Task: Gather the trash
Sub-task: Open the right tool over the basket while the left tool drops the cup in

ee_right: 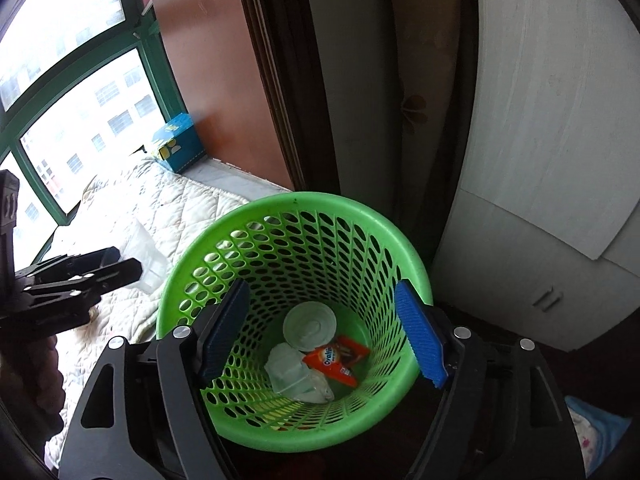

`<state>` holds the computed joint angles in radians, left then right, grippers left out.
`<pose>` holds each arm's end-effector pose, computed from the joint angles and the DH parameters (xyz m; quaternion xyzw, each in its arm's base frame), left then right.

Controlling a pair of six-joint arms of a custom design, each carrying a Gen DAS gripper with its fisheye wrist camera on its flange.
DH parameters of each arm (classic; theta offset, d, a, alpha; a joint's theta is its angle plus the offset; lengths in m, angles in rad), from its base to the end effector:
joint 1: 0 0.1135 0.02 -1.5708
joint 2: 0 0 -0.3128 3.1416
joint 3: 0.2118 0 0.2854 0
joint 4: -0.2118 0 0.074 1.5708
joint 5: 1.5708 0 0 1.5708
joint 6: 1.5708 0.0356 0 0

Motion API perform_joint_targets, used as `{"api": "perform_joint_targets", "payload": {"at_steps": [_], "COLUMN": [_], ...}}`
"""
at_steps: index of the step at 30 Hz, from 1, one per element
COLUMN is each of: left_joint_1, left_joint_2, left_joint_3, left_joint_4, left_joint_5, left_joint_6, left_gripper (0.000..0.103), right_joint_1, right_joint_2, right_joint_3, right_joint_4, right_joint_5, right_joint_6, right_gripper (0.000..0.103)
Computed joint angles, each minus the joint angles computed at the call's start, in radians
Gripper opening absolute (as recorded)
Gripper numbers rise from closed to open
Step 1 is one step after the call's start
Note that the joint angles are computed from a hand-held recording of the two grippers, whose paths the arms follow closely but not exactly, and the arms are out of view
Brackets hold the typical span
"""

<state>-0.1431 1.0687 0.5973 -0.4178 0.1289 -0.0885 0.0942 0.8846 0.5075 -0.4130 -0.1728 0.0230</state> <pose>0.2113 -0.0351 0.2295 0.0472 0.9396 -0.0988 0.3243 0.1787 0.0230 0.2311 -0.0656 0.9196 0.1019 0.3738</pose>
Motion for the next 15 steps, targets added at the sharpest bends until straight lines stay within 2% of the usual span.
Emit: {"api": "perform_joint_targets", "payload": {"at_steps": [9,10,11,12,15], "left_joint_1": [-0.111,-0.122,-0.131,-0.138,-0.134], "left_joint_2": [0.102,0.109,0.113,0.107,0.089], "left_joint_3": [0.031,0.033,0.032,0.027,0.017], "left_joint_4": [0.049,0.055,0.063,0.073,0.077], "left_joint_5": [-0.027,-0.028,-0.031,-0.039,-0.019], "left_joint_6": [-0.055,-0.059,-0.064,-0.072,-0.070], "left_gripper": [0.060,0.063,0.073,0.076,0.077], "right_joint_1": [-0.060,-0.069,-0.078,-0.081,-0.078], "right_joint_2": [-0.066,-0.067,-0.071,-0.073,-0.081], "right_joint_3": [-0.012,-0.013,-0.012,-0.013,-0.015], "right_joint_4": [-0.026,-0.027,-0.032,-0.034,-0.040], "right_joint_5": [-0.023,-0.029,-0.036,-0.039,-0.040], "right_joint_6": [-0.017,-0.019,-0.023,-0.025,-0.023], "right_gripper": [0.081,0.081,0.081,0.081,0.081]}}
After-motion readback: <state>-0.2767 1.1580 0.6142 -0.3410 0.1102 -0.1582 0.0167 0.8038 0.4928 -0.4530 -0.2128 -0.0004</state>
